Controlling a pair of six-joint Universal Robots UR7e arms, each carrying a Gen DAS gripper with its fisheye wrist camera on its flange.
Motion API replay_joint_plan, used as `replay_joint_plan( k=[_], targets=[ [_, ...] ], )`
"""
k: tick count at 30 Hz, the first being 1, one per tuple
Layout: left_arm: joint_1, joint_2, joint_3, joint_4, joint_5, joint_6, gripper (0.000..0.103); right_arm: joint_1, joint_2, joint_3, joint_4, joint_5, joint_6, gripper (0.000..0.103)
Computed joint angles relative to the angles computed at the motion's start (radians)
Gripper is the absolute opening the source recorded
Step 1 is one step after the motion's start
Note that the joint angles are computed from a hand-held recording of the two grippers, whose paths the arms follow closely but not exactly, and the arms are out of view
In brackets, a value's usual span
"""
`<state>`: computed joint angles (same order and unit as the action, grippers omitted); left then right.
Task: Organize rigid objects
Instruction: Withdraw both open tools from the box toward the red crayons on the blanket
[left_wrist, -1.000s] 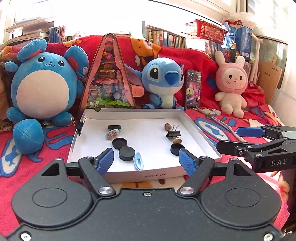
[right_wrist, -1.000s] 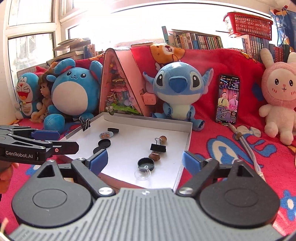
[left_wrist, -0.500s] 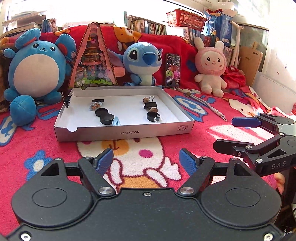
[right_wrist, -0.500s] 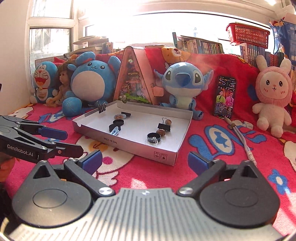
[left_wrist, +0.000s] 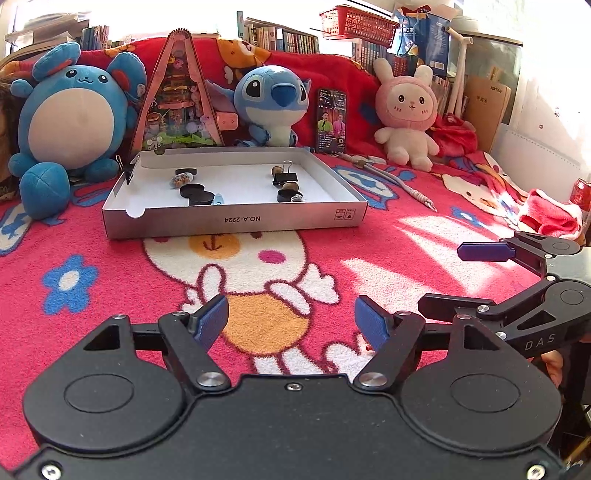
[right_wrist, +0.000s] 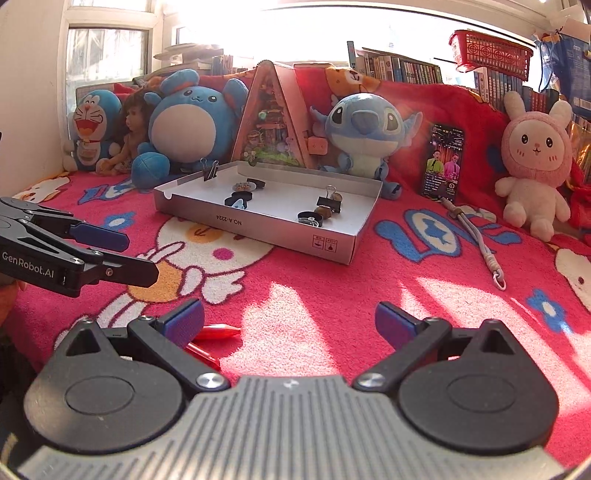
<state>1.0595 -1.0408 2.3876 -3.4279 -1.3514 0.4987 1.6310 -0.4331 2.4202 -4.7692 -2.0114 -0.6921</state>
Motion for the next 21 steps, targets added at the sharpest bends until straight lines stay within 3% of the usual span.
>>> replay_joint_plan(
  k=[10,15,17,21],
  targets=[
    [0.012,-0.016,0.033,0.045,-0.013,0.005,0.048,0.01,0.055,-0.005,0.002,-0.018,-0.011,0.101],
    [0.01,-0.003,0.018,0.033,-0.03,-0.002,0.044,0.019,0.068,-0.007,0.036,-0.014,0.046,0.095],
    [0.007,0.006,0.002,0.03,-0.037,-0.017,0.044,0.025,0.084,-0.017,0.042,-0.016,0.094,0.086],
    [0.002,0.016,-0.012,0.014,-0.041,-0.025,0.044,0.065,0.159,-0.086,-0.015,-0.038,0.132,0.081]
  ],
)
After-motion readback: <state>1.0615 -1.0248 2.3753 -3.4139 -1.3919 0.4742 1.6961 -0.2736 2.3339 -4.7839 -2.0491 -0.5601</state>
